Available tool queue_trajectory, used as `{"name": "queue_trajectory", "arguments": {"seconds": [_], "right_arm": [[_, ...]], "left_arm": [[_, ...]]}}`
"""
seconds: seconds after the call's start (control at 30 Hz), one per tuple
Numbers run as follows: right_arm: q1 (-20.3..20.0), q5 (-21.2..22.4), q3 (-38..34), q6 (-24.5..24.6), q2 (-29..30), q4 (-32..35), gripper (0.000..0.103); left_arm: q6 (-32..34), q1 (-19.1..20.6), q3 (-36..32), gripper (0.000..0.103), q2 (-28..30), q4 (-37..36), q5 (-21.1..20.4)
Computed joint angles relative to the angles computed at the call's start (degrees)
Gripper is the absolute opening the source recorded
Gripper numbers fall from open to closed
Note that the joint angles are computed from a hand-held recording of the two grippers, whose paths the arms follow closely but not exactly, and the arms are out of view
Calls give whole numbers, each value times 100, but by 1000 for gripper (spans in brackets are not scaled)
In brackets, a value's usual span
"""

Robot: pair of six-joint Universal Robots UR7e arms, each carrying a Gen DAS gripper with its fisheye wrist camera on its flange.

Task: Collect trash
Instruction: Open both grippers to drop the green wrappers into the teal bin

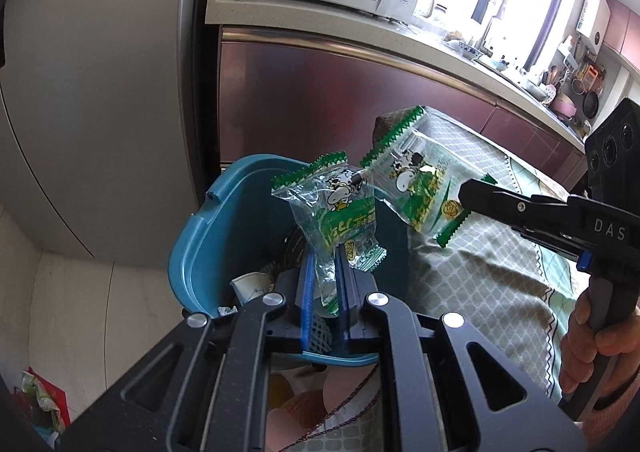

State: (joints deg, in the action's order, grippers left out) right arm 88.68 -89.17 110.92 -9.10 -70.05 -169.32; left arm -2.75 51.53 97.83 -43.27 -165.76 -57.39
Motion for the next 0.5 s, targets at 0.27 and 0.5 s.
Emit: {"name": "queue_trajectory", "arguments": {"seconds": [0.27, 0.5], "right_arm": [[53, -302, -370, 187, 422, 64, 7], [87, -429, -518, 201, 636, 126, 15]], "left_arm": [[-88, 157, -296, 12, 260, 269, 47], [-174, 283, -527, 14, 487, 435, -6]]}}
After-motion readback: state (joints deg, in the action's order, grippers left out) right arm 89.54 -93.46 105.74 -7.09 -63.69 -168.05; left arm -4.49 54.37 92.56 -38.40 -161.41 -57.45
